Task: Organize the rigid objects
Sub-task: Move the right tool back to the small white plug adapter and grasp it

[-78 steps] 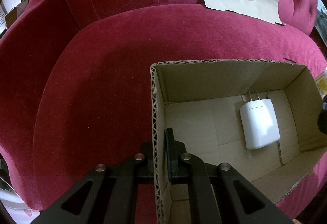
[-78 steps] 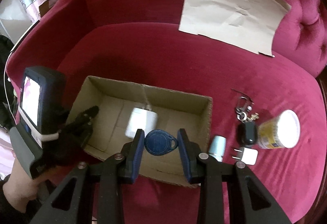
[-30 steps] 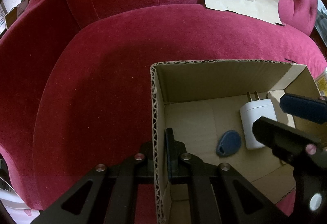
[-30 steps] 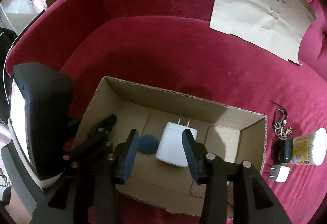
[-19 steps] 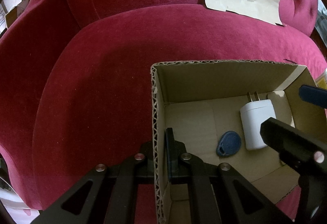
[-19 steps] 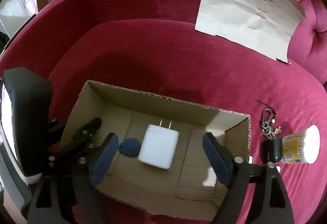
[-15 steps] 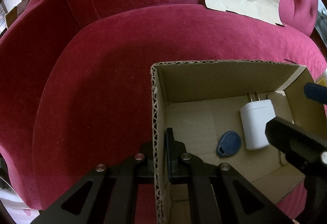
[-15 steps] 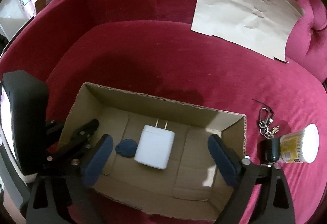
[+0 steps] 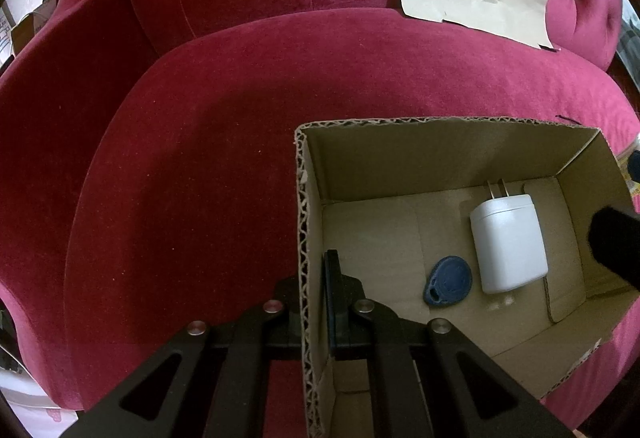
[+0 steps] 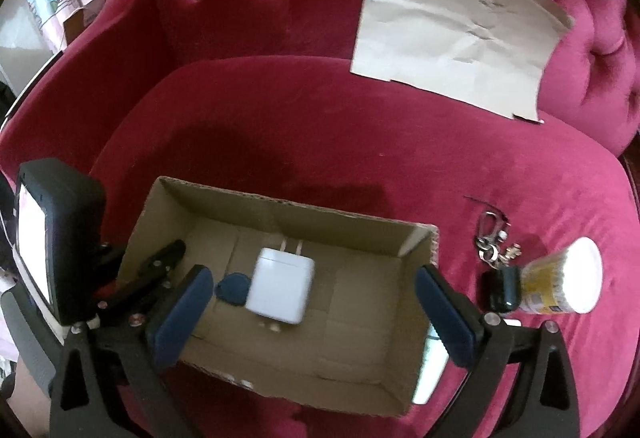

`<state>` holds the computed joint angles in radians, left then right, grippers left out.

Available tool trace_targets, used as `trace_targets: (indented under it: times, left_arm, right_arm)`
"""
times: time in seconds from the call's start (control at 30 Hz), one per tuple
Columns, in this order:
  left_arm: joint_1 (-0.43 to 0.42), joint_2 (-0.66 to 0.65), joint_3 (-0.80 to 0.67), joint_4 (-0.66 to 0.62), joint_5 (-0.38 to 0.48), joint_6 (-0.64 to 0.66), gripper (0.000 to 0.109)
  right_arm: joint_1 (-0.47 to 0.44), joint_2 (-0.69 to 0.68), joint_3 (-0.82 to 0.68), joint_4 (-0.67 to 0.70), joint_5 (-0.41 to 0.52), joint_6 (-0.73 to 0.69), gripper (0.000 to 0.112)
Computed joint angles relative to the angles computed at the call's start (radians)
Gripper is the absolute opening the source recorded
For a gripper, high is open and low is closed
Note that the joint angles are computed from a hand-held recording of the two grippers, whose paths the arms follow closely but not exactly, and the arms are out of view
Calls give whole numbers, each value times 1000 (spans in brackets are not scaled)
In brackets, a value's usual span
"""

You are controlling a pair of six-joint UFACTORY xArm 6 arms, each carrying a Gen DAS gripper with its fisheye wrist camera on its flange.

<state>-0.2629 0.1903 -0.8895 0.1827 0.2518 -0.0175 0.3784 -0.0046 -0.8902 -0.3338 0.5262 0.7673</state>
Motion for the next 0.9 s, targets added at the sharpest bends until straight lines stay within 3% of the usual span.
trace_targets:
  times: [0.9]
  left_arm:
    - [0,0,-1,-4,1,5,6]
  right_arm:
    - [-110,-255,188,-109,120,147,103]
